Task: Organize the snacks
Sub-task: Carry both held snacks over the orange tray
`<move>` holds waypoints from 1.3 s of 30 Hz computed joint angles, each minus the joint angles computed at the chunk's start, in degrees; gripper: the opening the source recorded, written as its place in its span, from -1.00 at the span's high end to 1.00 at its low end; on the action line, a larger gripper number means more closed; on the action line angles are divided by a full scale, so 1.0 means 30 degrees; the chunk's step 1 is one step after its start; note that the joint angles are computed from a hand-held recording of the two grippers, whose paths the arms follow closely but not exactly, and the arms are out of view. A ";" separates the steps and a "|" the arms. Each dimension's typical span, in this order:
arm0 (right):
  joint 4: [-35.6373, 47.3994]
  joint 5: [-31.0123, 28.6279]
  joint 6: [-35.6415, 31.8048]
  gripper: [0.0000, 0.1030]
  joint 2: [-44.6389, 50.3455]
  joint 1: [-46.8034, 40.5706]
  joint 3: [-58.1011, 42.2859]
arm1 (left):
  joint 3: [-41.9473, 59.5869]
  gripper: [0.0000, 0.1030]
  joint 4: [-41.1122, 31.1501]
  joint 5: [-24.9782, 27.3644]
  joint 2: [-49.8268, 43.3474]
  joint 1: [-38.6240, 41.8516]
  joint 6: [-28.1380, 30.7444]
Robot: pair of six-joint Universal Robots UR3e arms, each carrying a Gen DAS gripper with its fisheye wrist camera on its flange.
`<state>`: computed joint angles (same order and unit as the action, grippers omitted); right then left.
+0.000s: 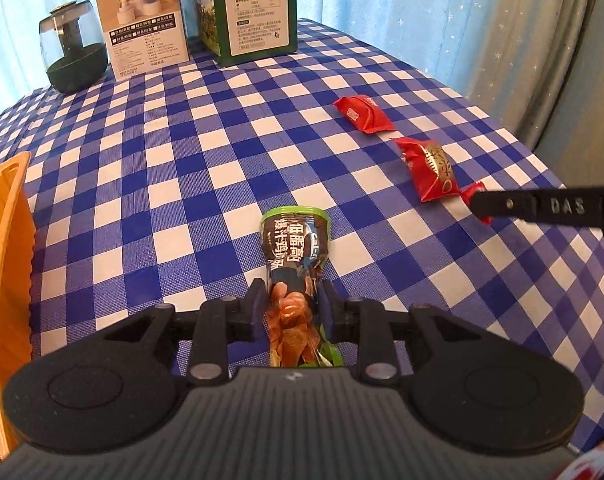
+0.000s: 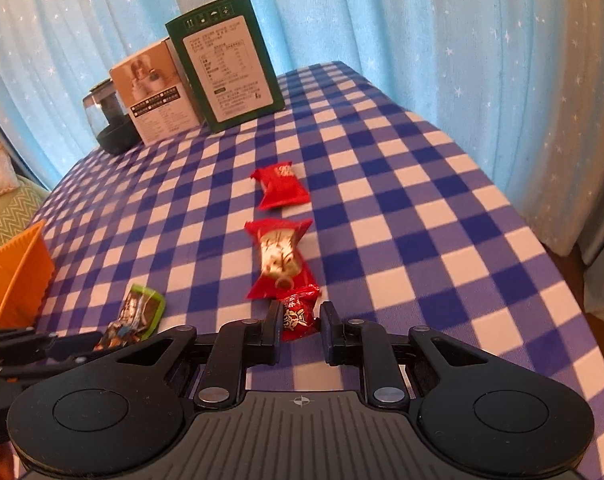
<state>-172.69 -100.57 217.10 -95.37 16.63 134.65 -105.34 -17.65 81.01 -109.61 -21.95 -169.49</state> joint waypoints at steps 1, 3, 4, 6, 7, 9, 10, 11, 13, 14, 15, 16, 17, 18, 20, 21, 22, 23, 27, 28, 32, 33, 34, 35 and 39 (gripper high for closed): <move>0.0047 -0.0106 0.0098 0.62 0.0009 0.0117 -0.0033 | 0.0079 0.50 0.0114 -0.0029 -0.0154 -0.0016 -0.0024; 0.0082 -0.0208 0.0171 0.62 0.0152 0.0218 -0.0154 | 0.0328 0.50 0.0125 0.0129 -0.0502 -0.0121 0.0050; 0.0063 -0.0230 0.0159 0.62 0.0225 0.0228 -0.0205 | 0.0433 0.49 0.0092 0.0173 -0.0674 -0.0153 0.0042; 0.0076 -0.0336 0.0175 0.62 0.0279 0.0304 -0.0262 | 0.0289 0.48 0.0289 0.0234 -0.0709 -0.0168 0.0028; 0.0041 -0.0313 0.0112 0.62 0.0273 0.0280 -0.0251 | 0.0253 0.49 0.0234 0.0370 -0.0637 -0.0221 0.0038; -0.0126 -0.0492 0.0074 0.62 0.0380 0.0424 -0.0263 | 0.0131 0.49 0.0199 0.0712 -0.0454 -0.0349 -0.0163; -0.0166 -0.0617 0.0054 0.62 0.0447 0.0542 -0.0328 | -0.0094 0.49 0.0345 0.0801 -0.0289 -0.0354 -0.0229; -0.0221 -0.0722 0.0019 0.62 0.0453 0.0669 -0.0338 | -0.0317 0.49 0.0418 0.0844 -0.0085 -0.0350 -0.0347; -0.0323 -0.1015 0.0060 0.62 0.0477 0.1043 -0.0388 | -0.0799 0.49 0.0399 0.0799 0.0465 -0.0263 -0.0541; -0.0238 -0.1242 0.0148 0.62 0.0483 0.1314 -0.0479 | -0.1043 0.49 0.0345 0.0752 0.0787 -0.0213 -0.0573; -0.0048 -0.1496 0.0295 0.62 0.0472 0.1606 -0.0611 | -0.1319 0.49 0.0277 0.0711 0.1163 -0.0168 -0.0613; 0.0138 -0.1725 0.0501 0.62 0.0429 0.1898 -0.0724 | -0.1619 0.49 0.0200 0.0639 0.1581 -0.0095 -0.0676; 0.0369 -0.1945 0.0731 0.62 0.0352 0.2215 -0.0846 | -0.1922 0.49 0.0073 0.0528 0.2035 -0.0004 -0.0720; 0.0644 -0.2167 0.0936 0.62 0.0282 0.2546 -0.1013 | -0.2261 0.49 -0.0042 0.0400 0.2529 0.0104 -0.0775; 0.1309 -0.2758 0.1360 0.62 0.0149 0.3305 -0.1415 | -0.2859 0.49 -0.0326 0.0224 0.3513 0.0312 -0.0835; 0.1681 -0.3033 0.1579 0.62 0.0091 0.3685 -0.1646 | -0.3131 0.49 -0.0507 0.0110 0.4018 0.0440 -0.0849; 0.2036 -0.3342 0.1829 0.62 0.0029 0.4072 -0.1878 | -0.3408 0.49 -0.0754 -0.0040 0.4578 0.0601 -0.0872; 0.2441 -0.3714 0.2119 0.62 -0.0015 0.4522 -0.2156 | -0.3690 0.49 -0.0981 -0.0214 0.5134 0.0778 -0.0878; 0.4038 -0.4989 0.3100 0.62 -0.0149 0.6173 -0.3390 | -0.4731 0.49 -0.1887 -0.0613 0.7400 0.1460 -0.0823; 0.4441 -0.5314 0.3311 0.62 -0.0102 0.6626 -0.3771 | -0.4965 0.49 -0.2131 -0.0738 0.7982 0.1657 -0.0731; 0.5896 -0.6530 0.4071 0.62 0.0420 0.8443 -0.5466 | -0.5785 0.49 -0.3174 -0.1312 1.0243 0.2534 -0.0361; 0.6207 -0.6786 0.4196 0.62 0.0615 0.8862 -0.5909 | -0.5935 0.49 -0.3480 -0.1459 1.0786 0.2773 -0.0269; 0.6508 -0.7005 0.4308 0.62 0.0815 0.9228 -0.6340 | -0.6111 0.49 -0.3799 -0.1607 1.1361 0.3048 -0.0118; 0.6764 -0.7165 0.4383 0.62 0.1006 0.9539 -0.6744 | -0.6308 0.49 -0.4091 -0.1764 1.1921 0.3340 0.0028; 0.7526 -0.7607 0.4501 0.62 0.1845 1.0485 -0.8286 | -0.6907 0.49 -0.5722 -0.2596 1.4235 0.4889 0.0767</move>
